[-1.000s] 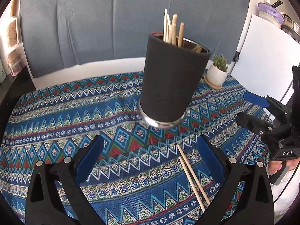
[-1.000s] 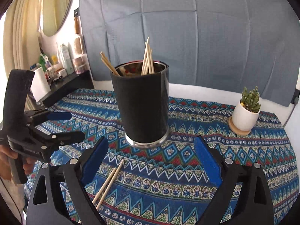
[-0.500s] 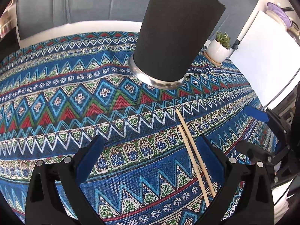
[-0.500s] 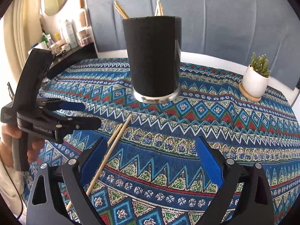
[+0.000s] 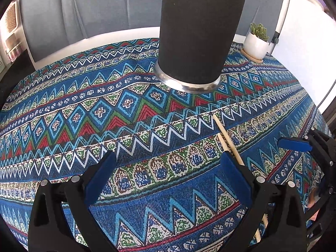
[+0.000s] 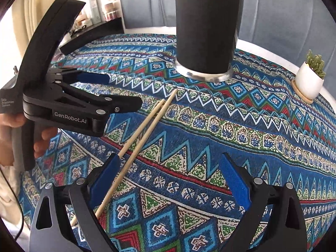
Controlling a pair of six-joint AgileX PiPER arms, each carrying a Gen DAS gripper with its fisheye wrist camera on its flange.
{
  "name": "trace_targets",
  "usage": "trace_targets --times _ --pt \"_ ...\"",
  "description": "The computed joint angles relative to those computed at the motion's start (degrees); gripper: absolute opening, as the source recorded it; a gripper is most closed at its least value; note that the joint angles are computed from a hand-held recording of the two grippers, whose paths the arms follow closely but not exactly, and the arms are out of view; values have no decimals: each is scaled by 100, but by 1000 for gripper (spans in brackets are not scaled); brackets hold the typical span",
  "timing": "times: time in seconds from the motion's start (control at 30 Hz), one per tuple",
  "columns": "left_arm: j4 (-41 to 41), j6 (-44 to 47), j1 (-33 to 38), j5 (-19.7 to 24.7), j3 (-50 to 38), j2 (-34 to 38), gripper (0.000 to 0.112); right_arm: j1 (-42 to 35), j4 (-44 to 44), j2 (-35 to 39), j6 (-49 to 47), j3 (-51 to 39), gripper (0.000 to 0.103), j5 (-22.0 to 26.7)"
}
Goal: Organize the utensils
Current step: 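Close the left gripper on a wooden stick while the right gripper grasps one too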
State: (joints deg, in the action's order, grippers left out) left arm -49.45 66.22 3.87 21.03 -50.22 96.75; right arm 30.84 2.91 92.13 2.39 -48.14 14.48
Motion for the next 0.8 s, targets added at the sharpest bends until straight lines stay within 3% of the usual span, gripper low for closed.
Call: trace_targets --times 0.1,0.3,0.47,0.63,0.8 --pt "510 -443 -240 -325 63 -15 97 65 -533 44 632 -24 95 22" --pt "294 -269 -217 -90 22 -23 97 -64 -430 -69 475 100 95 28" --pt "314 -324 -241 5 65 -76 97 -321 -156 -253 -10 260 95 119" --pt "367 -325 -470 -63 116 -75 97 -759 1033 -383 -1388 510 95 -24" --pt "834 -611 -634 -189 203 -149 97 -915 1352 -432 -1758 601 95 -42"
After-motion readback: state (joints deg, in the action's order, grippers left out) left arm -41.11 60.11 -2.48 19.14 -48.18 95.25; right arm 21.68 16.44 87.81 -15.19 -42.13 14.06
